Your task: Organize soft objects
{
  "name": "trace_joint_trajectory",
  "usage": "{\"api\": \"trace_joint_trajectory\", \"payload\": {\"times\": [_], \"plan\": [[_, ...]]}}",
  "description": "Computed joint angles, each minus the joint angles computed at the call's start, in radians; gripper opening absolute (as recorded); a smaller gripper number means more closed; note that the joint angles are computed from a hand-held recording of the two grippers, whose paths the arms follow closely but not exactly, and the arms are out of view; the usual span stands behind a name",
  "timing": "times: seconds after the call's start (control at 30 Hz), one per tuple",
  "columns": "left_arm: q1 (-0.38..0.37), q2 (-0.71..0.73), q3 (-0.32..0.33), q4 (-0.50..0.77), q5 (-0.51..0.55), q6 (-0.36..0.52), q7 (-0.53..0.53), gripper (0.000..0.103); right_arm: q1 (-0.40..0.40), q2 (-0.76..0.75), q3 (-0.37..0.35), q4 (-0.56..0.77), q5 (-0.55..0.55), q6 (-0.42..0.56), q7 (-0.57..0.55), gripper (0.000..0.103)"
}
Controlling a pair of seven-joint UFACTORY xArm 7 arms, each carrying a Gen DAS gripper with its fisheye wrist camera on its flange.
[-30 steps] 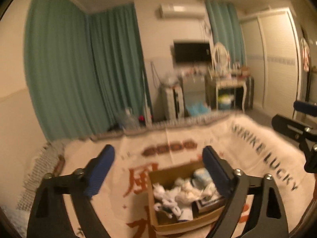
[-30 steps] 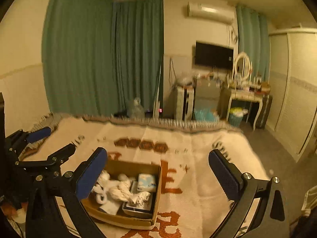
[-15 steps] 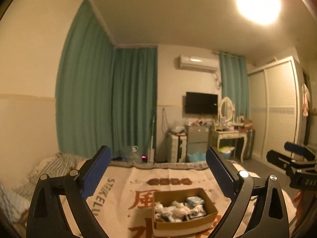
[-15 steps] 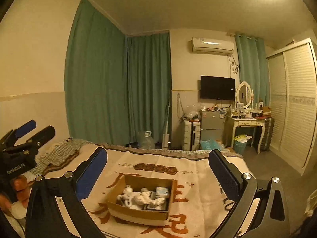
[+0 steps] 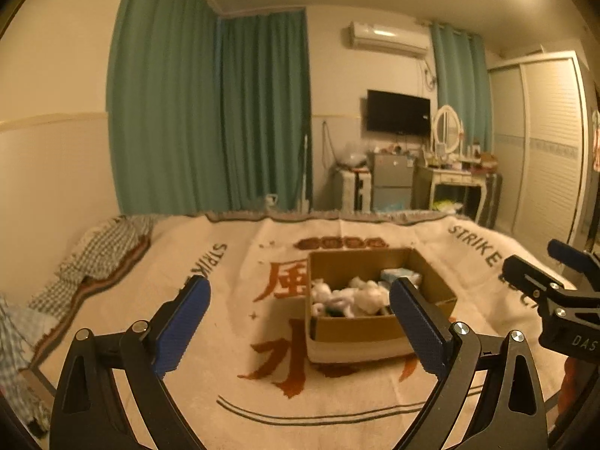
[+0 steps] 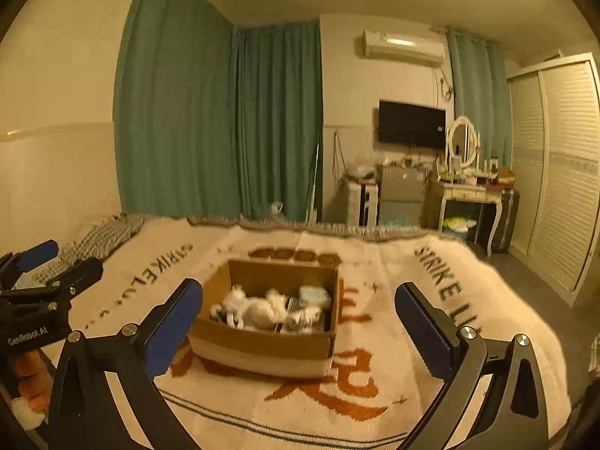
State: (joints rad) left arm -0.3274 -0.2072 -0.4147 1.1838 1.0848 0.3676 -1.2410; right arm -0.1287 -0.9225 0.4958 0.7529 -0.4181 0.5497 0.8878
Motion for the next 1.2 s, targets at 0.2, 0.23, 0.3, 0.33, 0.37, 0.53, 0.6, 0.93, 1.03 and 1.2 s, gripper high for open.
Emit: {"api": "trace_joint_trajectory", "payload": {"times": [0.2, 0.23, 0.3, 0.33, 0.37, 0.53, 0.6, 0.93, 1.03, 1.2], "plan": [[-0.004, -0.009, 0.004, -0.019, -0.033, -0.003, 0.017, 0.098, -0.004, 0.011, -0.004, -0.015, -0.006, -0.006, 0.008, 0.103], [-0.001, -0.008, 0.003, -0.022, -0.032, -0.006, 0.015, 0.098, -0.007, 0.018, -0.003, -0.011, -0.006, -0.005, 0.009, 0.103], [0.003, -0.007, 0.003, -0.026, -0.032, -0.018, 0.014, 0.098, -0.005, 0.025, -0.001, -0.008, -0.006, 0.003, 0.01, 0.103], [0.004, -0.007, 0.002, -0.026, -0.032, -0.021, 0.015, 0.098, -0.005, 0.028, -0.002, -0.005, -0.007, 0.007, 0.011, 0.103], [0.006, -0.008, -0.001, -0.025, -0.03, -0.018, 0.015, 0.098, -0.004, 0.03, -0.003, -0.003, -0.008, 0.009, 0.012, 0.103], [-0.001, -0.005, -0.001, -0.027, -0.053, -0.021, 0.046, 0.098, 0.0, 0.025, -0.005, -0.002, -0.016, 0.017, 0.016, 0.103], [-0.005, 0.001, 0.002, -0.024, -0.073, -0.021, 0.069, 0.098, 0.003, 0.02, -0.009, -0.002, -0.016, 0.021, 0.017, 0.103], [0.001, -0.002, 0.001, -0.033, -0.068, -0.04, 0.052, 0.098, 0.003, 0.016, -0.017, -0.013, -0.01, 0.022, 0.035, 0.103], [0.005, -0.003, -0.003, -0.034, -0.065, -0.037, 0.05, 0.098, 0.004, 0.017, -0.016, -0.012, -0.012, 0.026, 0.034, 0.103], [0.013, -0.004, -0.008, -0.037, -0.049, -0.043, 0.034, 0.098, 0.006, 0.019, -0.012, -0.012, -0.013, 0.029, 0.041, 0.103]]}}
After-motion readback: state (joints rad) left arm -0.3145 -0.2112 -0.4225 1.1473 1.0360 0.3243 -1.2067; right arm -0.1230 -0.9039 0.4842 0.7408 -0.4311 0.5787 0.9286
